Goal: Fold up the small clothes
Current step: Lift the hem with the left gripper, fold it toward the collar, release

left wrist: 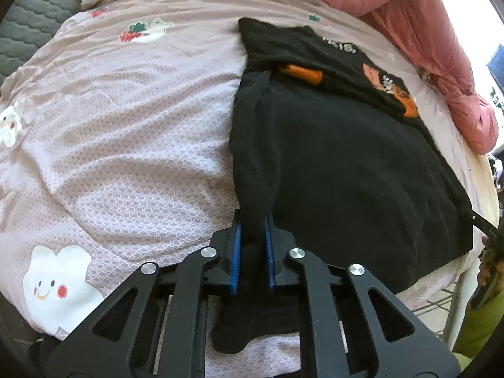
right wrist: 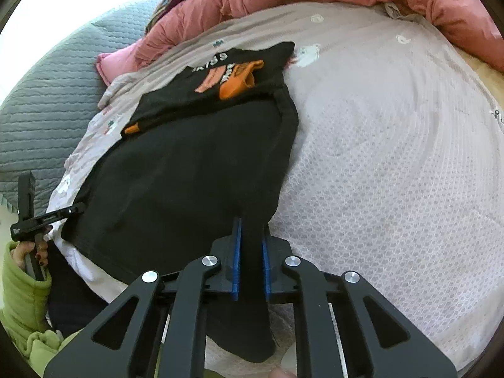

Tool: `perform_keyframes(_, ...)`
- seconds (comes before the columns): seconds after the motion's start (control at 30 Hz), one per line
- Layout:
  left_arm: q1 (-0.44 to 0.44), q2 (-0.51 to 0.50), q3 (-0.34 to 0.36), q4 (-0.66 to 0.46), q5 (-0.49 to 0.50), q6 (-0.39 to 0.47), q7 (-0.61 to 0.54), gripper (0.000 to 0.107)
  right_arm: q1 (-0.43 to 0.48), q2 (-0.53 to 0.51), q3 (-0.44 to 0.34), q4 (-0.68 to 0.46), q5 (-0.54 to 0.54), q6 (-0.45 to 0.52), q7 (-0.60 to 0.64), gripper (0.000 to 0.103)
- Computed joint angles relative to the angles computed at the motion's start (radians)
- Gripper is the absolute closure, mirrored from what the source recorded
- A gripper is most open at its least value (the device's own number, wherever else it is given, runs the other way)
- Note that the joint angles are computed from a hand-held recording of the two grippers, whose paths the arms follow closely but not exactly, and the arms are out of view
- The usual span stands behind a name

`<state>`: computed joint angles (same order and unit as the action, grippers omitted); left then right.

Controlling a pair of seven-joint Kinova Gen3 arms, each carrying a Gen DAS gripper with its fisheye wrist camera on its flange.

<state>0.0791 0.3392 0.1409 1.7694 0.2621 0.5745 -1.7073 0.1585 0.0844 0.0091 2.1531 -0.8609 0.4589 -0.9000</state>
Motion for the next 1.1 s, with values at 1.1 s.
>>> perform_keyframes(1.1,-0.033,0.114,0.024,-0.298,0.097,-0.111,0.059,0.104,0.071,0.137,-0.078,-0.301,-0.171,-0.148,0.080,0.094)
